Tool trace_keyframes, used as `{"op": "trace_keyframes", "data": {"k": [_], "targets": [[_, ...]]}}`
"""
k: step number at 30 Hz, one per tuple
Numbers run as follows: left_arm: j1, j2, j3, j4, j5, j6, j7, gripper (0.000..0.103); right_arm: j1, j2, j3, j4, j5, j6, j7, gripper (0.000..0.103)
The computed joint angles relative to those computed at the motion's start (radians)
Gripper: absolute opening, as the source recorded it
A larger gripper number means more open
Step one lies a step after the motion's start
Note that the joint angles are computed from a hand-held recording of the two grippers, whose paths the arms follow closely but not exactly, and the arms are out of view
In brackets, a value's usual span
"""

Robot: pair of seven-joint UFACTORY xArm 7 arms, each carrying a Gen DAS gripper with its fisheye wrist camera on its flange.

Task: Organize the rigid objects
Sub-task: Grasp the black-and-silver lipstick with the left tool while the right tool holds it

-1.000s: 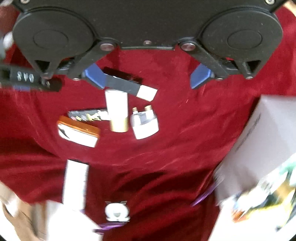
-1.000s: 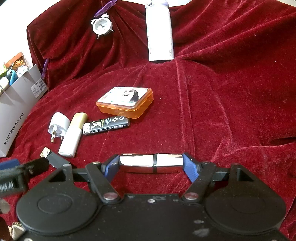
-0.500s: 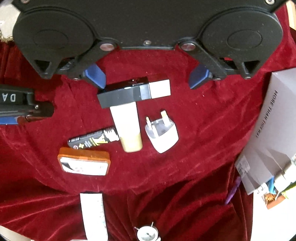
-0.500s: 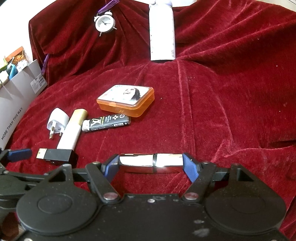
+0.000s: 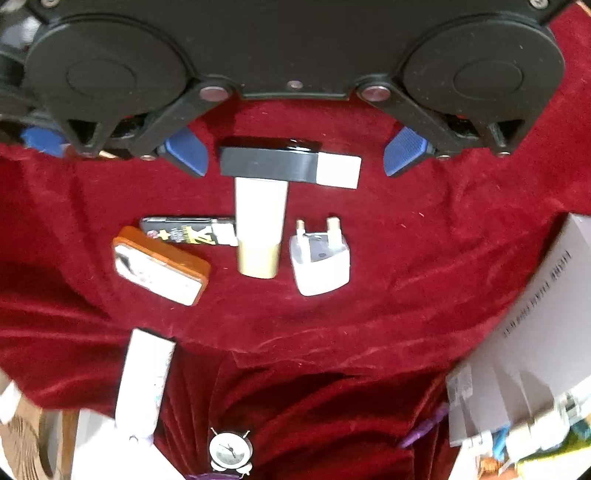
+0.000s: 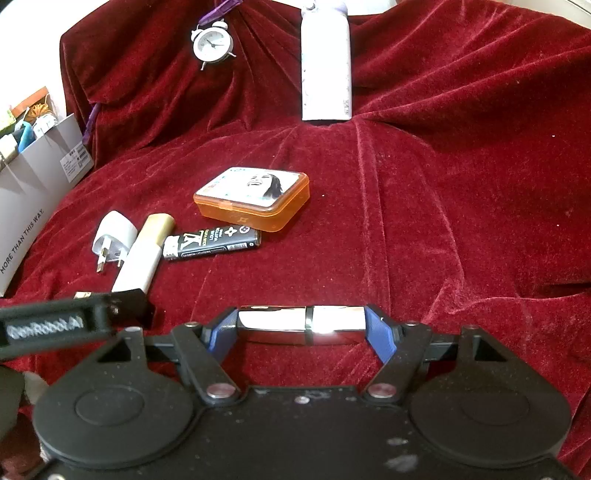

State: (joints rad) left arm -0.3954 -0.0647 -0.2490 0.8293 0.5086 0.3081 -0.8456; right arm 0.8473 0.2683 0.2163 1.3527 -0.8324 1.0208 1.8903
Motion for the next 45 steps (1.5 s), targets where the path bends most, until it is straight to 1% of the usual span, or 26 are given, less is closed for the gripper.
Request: {"op": "trace_keyframes", "data": {"k": [1, 5, 9, 13, 16, 22, 25, 29, 31, 32, 33, 34, 35, 37, 38, 41, 45], "targets": [[0.002, 0.002, -0.004, 0.005, 0.024, 0.015, -0.019, 0.099, 0.000, -0.001, 0.000, -0.001, -0.001, -0.001, 0.001, 0.072], [-0.006, 0.022, 0.004, 0.016, 0.001, 0.033, 0.008, 0.099, 0.008, 0.006, 0.000, 0.012, -0.008, 0.020, -0.005, 0.072], [-0.015, 0.034, 0.005, 0.029, 0.057, 0.054, -0.029, 0.099, 0.022, -0.004, 0.003, 0.012, -0.026, 0.050, 0.005, 0.072], [-0.020, 0.043, 0.017, 0.034, 0.059, 0.040, -0.048, 0.099, 0.032, -0.017, 0.016, 0.015, -0.035, 0.093, 0.002, 0.072], [-0.019, 0.037, 0.022, 0.030, 0.031, 0.020, -0.029, 0.099, 0.037, -0.022, 0.023, 0.022, -0.032, 0.131, -0.005, 0.072], [-0.026, 0.052, 0.021, 0.057, 0.032, 0.045, -0.005, 0.099, 0.034, -0.055, 0.040, -0.009, -0.035, 0.139, 0.025, 0.072], [-0.031, 0.066, 0.024, 0.070, 0.046, 0.060, -0.017, 0.099, 0.042, -0.050, 0.051, 0.001, -0.046, 0.167, 0.010, 0.072], [-0.039, 0.079, 0.033, 0.078, 0.075, 0.076, -0.032, 0.099, 0.052, -0.046, 0.056, 0.008, -0.056, 0.170, 0.001, 0.072], [-0.040, 0.075, 0.037, 0.070, 0.085, 0.067, -0.025, 0.099, 0.058, -0.043, 0.058, 0.014, -0.063, 0.177, -0.004, 0.072], [-0.040, 0.073, 0.037, 0.066, 0.098, 0.063, -0.031, 0.098, 0.061, -0.039, 0.058, 0.018, -0.066, 0.181, -0.007, 0.072], [-0.040, 0.071, 0.038, 0.062, 0.106, 0.056, -0.030, 0.094, 0.065, -0.037, 0.058, 0.021, -0.068, 0.184, -0.009, 0.072], [-0.037, 0.067, 0.040, 0.053, 0.099, 0.034, -0.017, 0.088, 0.067, -0.035, 0.058, 0.024, -0.070, 0.184, -0.012, 0.072], [-0.034, 0.061, 0.041, 0.040, 0.088, 0.000, -0.001, 0.077, 0.069, -0.033, 0.058, 0.027, -0.071, 0.183, -0.014, 0.072], [-0.031, 0.055, 0.036, 0.043, 0.129, 0.016, -0.045, 0.077, 0.075, -0.028, 0.057, 0.034, -0.075, 0.182, -0.016, 0.072], [-0.031, 0.053, 0.034, 0.045, 0.132, 0.025, -0.052, 0.077, 0.080, -0.023, 0.057, 0.041, -0.078, 0.186, -0.018, 0.072], [-0.022, 0.027, 0.029, 0.027, 0.186, 0.019, -0.098, 0.077, 0.096, -0.016, 0.056, 0.056, -0.089, 0.198, -0.027, 0.072], [-0.002, -0.067, 0.008, -0.016, 0.166, 0.022, -0.106, 0.077, 0.123, -0.014, 0.058, 0.079, -0.109, 0.238, -0.035, 0.072]]}}
